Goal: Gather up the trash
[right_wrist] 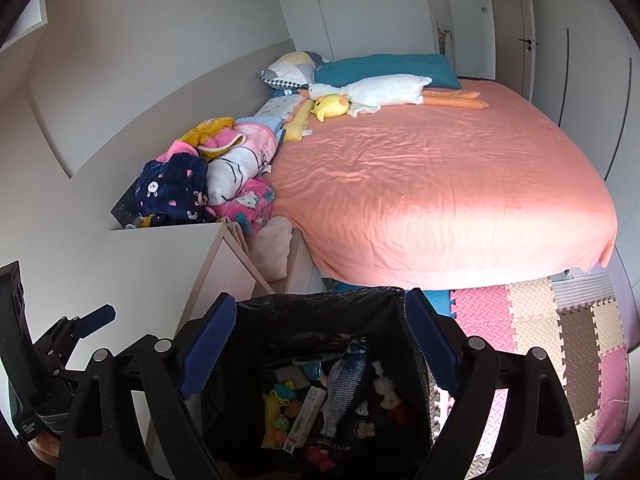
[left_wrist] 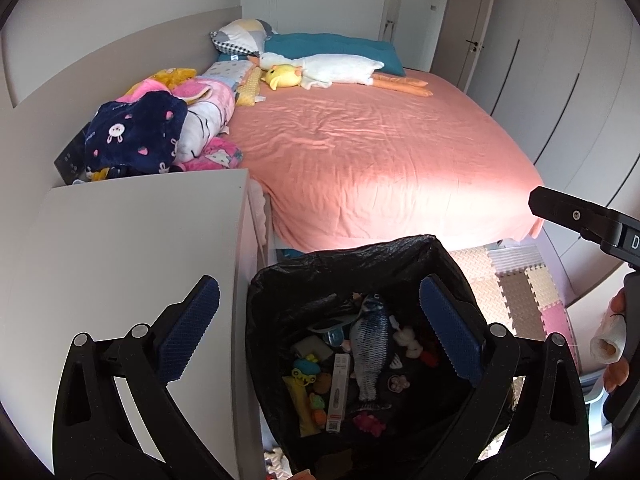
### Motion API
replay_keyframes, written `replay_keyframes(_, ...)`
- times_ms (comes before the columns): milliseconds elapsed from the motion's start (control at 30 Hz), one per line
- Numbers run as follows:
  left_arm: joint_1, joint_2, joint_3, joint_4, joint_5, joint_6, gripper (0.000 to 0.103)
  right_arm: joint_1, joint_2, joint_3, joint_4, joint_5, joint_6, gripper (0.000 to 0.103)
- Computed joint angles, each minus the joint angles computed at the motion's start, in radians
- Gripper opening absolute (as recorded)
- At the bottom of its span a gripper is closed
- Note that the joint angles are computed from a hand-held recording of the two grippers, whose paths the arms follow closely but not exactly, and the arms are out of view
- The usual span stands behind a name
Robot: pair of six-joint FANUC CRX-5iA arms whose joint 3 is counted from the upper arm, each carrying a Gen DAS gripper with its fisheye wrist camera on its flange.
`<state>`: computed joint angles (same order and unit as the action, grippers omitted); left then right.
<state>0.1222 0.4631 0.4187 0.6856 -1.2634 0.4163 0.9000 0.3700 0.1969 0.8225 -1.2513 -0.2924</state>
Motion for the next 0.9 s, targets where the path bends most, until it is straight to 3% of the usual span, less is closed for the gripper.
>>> replay_keyframes(900, -0.014, 0.024, 0.035, -0.008, 0.0, 0.006, 0.097, -0.011, 0.003, 0.005, -0.006, 0.008, 0.013, 0.086)
